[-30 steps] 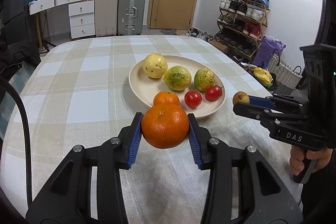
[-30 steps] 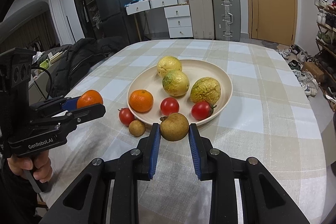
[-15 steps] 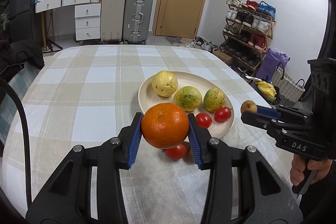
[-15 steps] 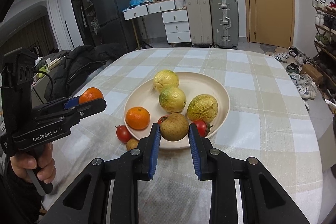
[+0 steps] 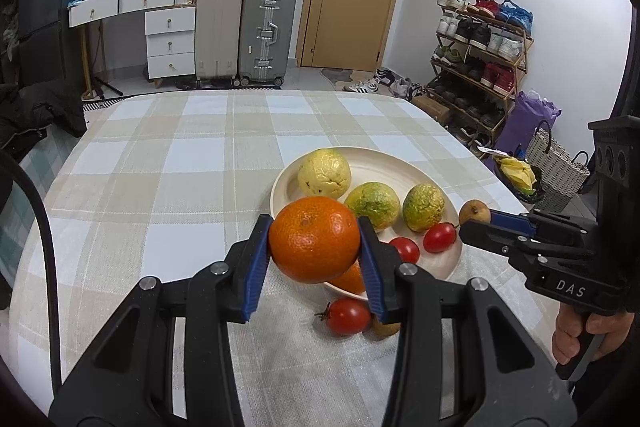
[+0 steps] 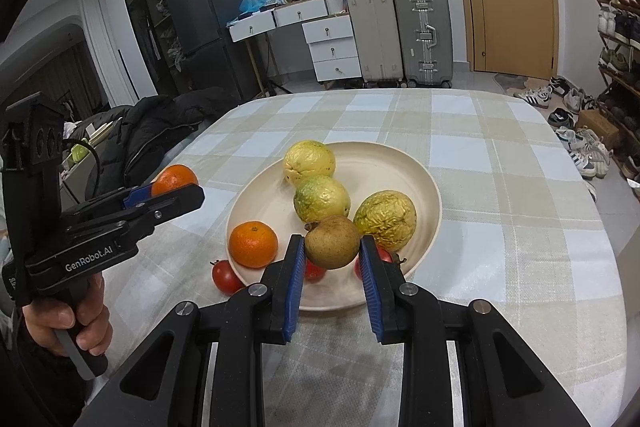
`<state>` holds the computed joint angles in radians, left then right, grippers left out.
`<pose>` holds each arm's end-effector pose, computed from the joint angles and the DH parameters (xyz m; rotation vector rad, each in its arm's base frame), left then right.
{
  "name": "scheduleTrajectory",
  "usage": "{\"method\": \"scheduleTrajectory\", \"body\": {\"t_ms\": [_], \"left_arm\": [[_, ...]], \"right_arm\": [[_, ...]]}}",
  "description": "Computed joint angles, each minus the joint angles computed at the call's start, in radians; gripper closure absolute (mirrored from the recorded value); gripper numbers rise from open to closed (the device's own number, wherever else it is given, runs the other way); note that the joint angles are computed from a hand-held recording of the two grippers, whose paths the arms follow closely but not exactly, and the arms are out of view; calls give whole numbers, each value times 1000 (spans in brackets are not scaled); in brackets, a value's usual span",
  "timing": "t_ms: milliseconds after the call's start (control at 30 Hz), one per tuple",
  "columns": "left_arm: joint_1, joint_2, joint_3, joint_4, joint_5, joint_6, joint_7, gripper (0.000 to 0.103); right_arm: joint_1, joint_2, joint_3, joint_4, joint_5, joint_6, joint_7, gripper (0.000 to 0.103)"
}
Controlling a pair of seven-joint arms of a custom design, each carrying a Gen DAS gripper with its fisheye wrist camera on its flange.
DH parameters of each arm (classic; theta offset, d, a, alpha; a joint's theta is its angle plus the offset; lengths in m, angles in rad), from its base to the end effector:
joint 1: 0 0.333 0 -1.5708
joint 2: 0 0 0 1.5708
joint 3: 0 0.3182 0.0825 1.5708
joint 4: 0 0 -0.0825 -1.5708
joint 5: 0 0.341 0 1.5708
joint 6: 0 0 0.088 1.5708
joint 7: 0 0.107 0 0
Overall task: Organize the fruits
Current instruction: 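Carry the mandarin and brown fruit over the plate with both grippers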
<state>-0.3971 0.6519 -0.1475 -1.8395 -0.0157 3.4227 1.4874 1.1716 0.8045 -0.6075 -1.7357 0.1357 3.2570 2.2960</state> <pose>0.5830 -0.3285 0.3245 -1.4296 2.0852 -1.1838 0.5334 0.4376 0.3120 -1.6509 1.5846 -0.5032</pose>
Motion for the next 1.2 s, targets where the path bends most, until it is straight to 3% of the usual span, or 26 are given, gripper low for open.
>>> {"method": "scheduleTrajectory", "body": {"t_ms": [333, 500, 733, 1200], "left_arm": [[-25, 84, 20, 143, 11, -93, -10, 64], [-37, 118, 30, 204, 24, -132, -22, 64], [-71, 155, 70, 275, 45, -174, -43, 64], [-69, 210, 60, 368, 97, -261, -75, 64]], "right_arm": [[-43, 10, 35, 31, -18, -25, -6, 75], [-89, 7, 79, 52, -52, -30, -3, 75], [-131, 22, 115, 100, -96, -59, 8, 75], [-208, 52, 171, 184, -204, -116, 80, 75]]}}
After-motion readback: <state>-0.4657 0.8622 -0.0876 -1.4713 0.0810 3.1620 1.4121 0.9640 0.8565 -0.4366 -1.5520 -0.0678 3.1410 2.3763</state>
